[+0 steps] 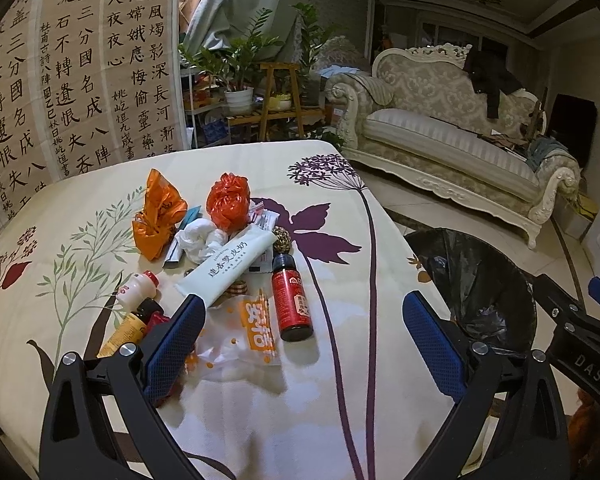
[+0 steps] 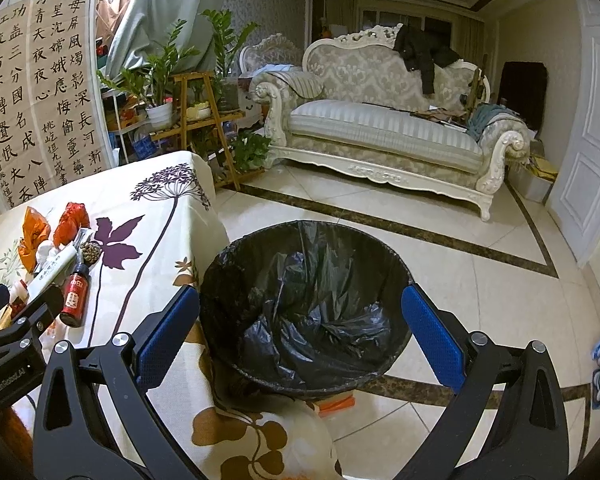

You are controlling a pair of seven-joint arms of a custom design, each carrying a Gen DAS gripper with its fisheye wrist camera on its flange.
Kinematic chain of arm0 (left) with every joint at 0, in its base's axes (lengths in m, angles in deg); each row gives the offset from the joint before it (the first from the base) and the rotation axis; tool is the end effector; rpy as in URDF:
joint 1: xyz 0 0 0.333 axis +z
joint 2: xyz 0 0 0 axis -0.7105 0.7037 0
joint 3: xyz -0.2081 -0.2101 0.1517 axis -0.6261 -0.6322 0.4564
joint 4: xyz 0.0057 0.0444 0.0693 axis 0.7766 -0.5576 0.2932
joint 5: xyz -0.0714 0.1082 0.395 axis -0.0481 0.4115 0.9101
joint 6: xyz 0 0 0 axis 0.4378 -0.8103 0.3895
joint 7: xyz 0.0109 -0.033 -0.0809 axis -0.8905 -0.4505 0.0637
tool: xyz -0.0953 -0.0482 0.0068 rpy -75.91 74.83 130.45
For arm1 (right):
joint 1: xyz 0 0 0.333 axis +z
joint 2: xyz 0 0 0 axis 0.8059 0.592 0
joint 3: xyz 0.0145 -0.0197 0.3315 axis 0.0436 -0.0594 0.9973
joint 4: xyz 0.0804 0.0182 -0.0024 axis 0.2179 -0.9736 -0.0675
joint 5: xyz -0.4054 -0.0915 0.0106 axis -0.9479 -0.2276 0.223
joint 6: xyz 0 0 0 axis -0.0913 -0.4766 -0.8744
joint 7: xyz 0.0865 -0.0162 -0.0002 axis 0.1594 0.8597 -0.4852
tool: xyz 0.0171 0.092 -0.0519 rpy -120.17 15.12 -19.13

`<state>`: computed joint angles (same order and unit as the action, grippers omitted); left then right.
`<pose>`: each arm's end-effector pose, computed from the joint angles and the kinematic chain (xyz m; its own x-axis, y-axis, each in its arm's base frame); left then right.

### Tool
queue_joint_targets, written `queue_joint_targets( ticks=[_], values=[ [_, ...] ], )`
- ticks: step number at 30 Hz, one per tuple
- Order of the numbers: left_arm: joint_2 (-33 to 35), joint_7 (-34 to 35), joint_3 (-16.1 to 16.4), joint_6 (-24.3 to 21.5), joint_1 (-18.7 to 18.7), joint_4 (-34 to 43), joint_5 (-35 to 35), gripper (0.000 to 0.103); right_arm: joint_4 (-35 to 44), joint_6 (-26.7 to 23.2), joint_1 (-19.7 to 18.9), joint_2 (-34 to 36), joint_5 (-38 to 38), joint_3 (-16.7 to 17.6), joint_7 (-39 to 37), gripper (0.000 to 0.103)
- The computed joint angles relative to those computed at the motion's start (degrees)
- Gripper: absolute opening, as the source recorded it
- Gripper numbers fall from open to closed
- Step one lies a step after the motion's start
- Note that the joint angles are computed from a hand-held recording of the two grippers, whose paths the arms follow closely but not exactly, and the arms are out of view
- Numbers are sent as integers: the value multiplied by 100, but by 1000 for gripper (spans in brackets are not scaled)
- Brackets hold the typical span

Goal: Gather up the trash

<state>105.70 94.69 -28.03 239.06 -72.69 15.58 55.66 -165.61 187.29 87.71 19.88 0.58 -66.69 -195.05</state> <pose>0.6940 -0.4677 0.4769 -0.3530 -0.9352 0.0285 -0.6018 0.2036 -0.7723 0.6323 0.3825 0.4684 -0.4779 -0.8784 -0.0037 -0.5210 0.2868 -0.8039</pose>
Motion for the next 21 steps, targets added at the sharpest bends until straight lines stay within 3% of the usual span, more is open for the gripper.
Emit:
queue_joint_targets(
  ticks=[7, 9, 10, 11, 14, 16, 21],
  values=[
    [-264, 7, 15, 49, 184, -404, 12, 96, 323, 122, 28, 224, 160, 21, -273, 96],
    [-377, -92, 63, 51, 241, -559, 39, 90, 486, 160, 48, 343, 255, 21, -423, 91],
    [-420, -142, 79, 46, 259, -618, 63, 78, 569, 182, 48, 387, 327, 20, -514, 86],
    [-468, -180, 85, 7, 290, -678, 71, 72, 641, 235, 48, 442, 397, 21, -591, 84],
    [-619, -254, 59, 33, 452, -914, 48, 72, 901, 402, 66, 633, 607, 7, -856, 81],
    [-743, -366, 112, 89, 510, -1101, 129, 73, 1166, 479, 94, 818, 746, -3, -1105, 73],
    [-946, -546, 168, 149, 671, -1409, 290, 80, 1915, 784, 116, 1342, 1245, -34, -1776, 66]
  ],
)
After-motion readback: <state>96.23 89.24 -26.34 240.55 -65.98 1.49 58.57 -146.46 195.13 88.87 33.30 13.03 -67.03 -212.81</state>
